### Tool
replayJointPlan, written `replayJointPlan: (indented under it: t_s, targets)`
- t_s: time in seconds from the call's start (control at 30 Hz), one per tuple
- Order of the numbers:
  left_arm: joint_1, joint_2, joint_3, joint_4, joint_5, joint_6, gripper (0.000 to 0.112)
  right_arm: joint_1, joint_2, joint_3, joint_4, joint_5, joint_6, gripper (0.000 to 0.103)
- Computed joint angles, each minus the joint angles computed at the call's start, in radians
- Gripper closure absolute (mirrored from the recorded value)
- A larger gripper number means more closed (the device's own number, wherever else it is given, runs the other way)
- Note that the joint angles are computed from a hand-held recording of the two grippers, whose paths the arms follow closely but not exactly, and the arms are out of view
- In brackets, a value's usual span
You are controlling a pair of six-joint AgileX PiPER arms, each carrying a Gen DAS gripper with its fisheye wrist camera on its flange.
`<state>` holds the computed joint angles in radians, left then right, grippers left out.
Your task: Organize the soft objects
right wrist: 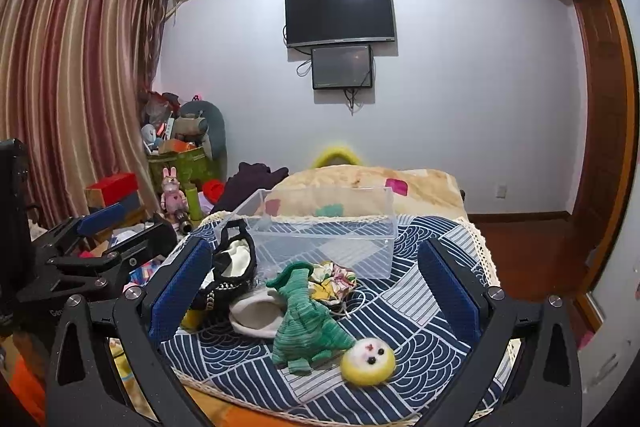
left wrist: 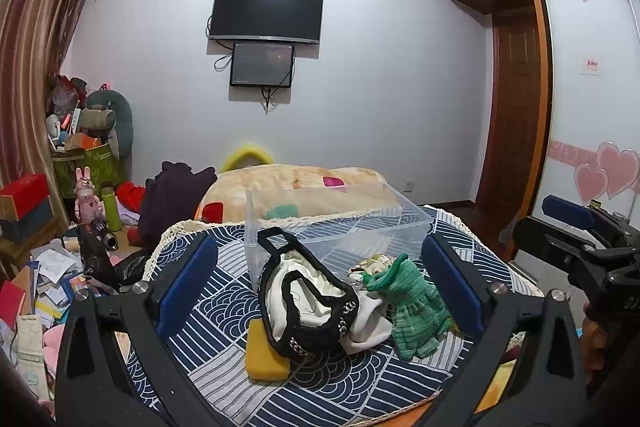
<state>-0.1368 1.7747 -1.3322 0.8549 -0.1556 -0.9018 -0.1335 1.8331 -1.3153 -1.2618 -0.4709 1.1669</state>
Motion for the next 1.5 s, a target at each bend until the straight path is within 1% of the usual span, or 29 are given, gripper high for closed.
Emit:
replayJointPlan:
  t_s: [0.07,0.2,0.53,0.7,0.87,1.03,1.23,1.5]
  targets:
    - [0.004,0.0,0.0,0.041,-0.009,-0.047,0.009,0.0,-0.001,0.001,-0.002,-0.001,0.003,0.0]
    - [0.007,-0.004,0.009,0.0,-0.014,-0.007,0.009,0.002,-0.002,0.003,-0.001,0.001,0.0,0.0]
    - [0.012,-0.005,0.015,0.005,-0.022,-0.011,0.009,0.005,-0.013,0.015,0.005,0.001,-0.006,0.0]
    - [0.005,-0.007,0.023,-0.059,-0.021,0.064,0.009,0.006,-0.013,0.014,0.006,0.003,-0.006,0.0]
    - [0.003,-0.007,0.025,-0.082,-0.022,0.088,0.009,0.006,-0.013,0.017,0.01,0.002,-0.01,0.0]
    - [0.003,-0.006,0.025,-0.077,-0.022,0.083,0.009,0.005,-0.013,0.015,0.007,0.001,-0.007,0.0]
    - [-0.001,-0.006,0.026,-0.116,-0.02,0.122,0.009,0.006,-0.012,0.015,0.005,0.001,-0.006,0.0]
    - [0.0,-0.006,0.027,-0.096,-0.02,0.099,0.009,0.008,-0.014,0.018,0.009,0.0,-0.005,0.0]
